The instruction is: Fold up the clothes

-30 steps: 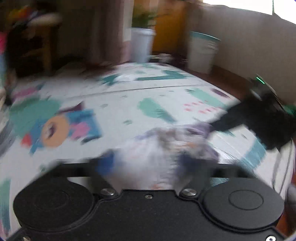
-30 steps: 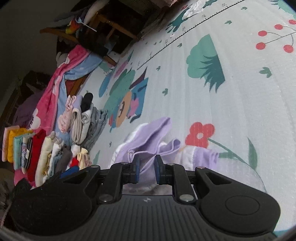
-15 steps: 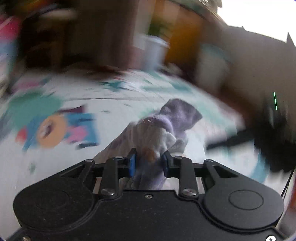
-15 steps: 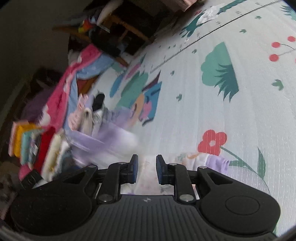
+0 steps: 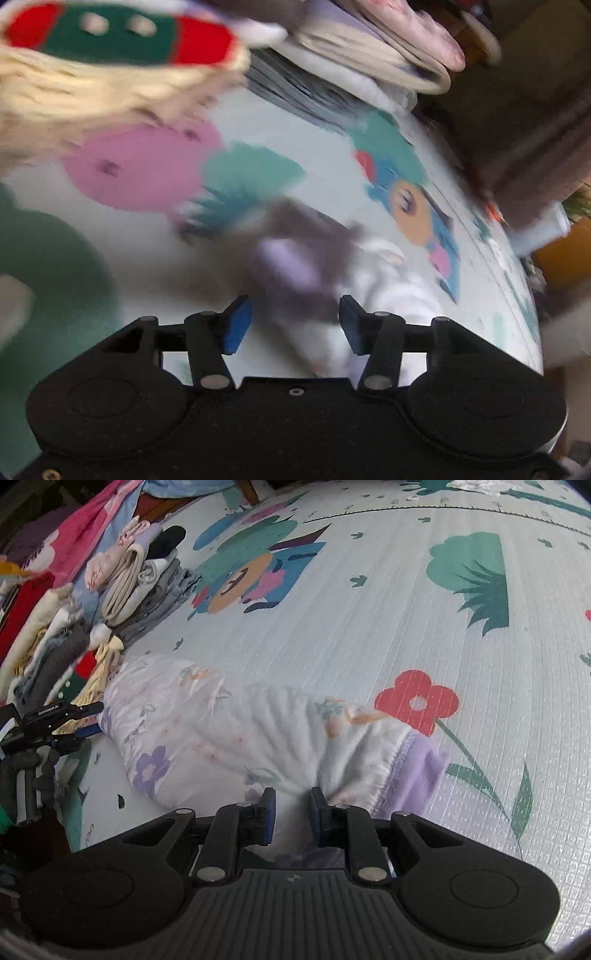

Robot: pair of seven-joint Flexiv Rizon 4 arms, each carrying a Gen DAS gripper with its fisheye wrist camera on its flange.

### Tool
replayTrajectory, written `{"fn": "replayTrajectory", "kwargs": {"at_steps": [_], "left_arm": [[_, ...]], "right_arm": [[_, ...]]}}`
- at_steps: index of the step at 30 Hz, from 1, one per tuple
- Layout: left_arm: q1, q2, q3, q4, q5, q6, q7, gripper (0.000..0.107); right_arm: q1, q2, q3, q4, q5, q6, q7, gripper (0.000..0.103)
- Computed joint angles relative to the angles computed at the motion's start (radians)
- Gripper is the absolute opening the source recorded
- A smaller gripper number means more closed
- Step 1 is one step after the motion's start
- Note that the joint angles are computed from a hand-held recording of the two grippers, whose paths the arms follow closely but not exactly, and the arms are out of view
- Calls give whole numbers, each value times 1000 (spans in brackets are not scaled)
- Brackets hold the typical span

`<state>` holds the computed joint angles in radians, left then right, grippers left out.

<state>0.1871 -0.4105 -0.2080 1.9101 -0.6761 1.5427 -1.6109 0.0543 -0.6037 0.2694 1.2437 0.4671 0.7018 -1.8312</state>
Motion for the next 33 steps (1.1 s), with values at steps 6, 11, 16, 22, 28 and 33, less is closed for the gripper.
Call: {"fn": "replayTrajectory", "kwargs": {"at_steps": [6, 11, 16, 22, 28, 33], "left_arm": [[28, -20, 14, -113, 185, -23, 196, 61], [74, -84, -69, -206, 148, -165, 420, 61], [-35, -118, 29, -240, 201, -169, 470, 13], [-144, -91, 123, -209, 397, 70, 542, 10], [-301, -220, 396, -388, 507, -159, 398, 47], [-355, -186, 475, -321, 634, 67, 233, 51]], "right_arm": [[3, 6, -1, 9, -8, 2, -13, 22], [2, 1, -1, 0, -3, 0, -10, 22], [2, 1, 0, 1, 0, 3, -7, 22], [19, 14, -8, 26, -29, 34, -22, 22], [26, 20, -10, 34, -48, 43, -14, 22], [37, 59, 0, 96, -66, 148, -89, 29]]}}
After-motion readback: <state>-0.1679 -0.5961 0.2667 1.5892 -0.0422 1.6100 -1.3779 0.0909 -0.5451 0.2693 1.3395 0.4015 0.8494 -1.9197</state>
